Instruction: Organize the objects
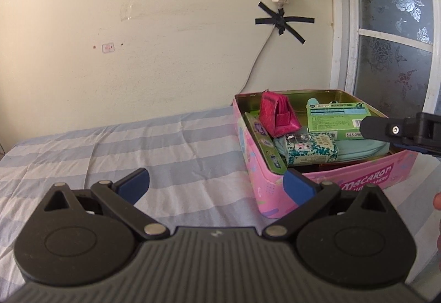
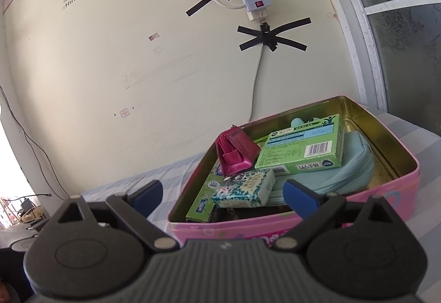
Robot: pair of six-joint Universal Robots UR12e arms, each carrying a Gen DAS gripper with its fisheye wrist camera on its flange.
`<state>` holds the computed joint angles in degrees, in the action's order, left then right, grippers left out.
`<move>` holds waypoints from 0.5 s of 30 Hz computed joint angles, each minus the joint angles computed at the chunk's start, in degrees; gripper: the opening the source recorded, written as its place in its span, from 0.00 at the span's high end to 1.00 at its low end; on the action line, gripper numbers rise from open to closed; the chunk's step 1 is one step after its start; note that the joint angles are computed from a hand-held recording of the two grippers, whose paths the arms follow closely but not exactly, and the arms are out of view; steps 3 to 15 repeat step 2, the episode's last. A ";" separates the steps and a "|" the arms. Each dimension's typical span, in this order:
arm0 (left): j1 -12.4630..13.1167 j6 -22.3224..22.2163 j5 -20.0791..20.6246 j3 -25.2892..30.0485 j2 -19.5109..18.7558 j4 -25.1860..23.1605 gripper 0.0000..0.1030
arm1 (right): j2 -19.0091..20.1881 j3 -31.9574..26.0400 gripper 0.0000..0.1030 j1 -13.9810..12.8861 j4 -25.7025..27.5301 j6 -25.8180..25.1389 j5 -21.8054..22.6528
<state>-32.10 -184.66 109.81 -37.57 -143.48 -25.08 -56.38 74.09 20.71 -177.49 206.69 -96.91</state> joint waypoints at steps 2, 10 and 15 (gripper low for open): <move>-0.01 0.40 -0.39 0.00 0.02 0.18 0.00 | 0.00 -0.01 0.05 0.02 -0.05 -0.27 -0.15; -0.01 0.40 -0.39 0.00 0.02 0.18 0.00 | 0.00 -0.01 0.05 0.02 -0.05 -0.27 -0.15; -0.01 0.40 -0.39 0.00 0.02 0.18 0.00 | 0.00 -0.01 0.05 0.02 -0.05 -0.27 -0.15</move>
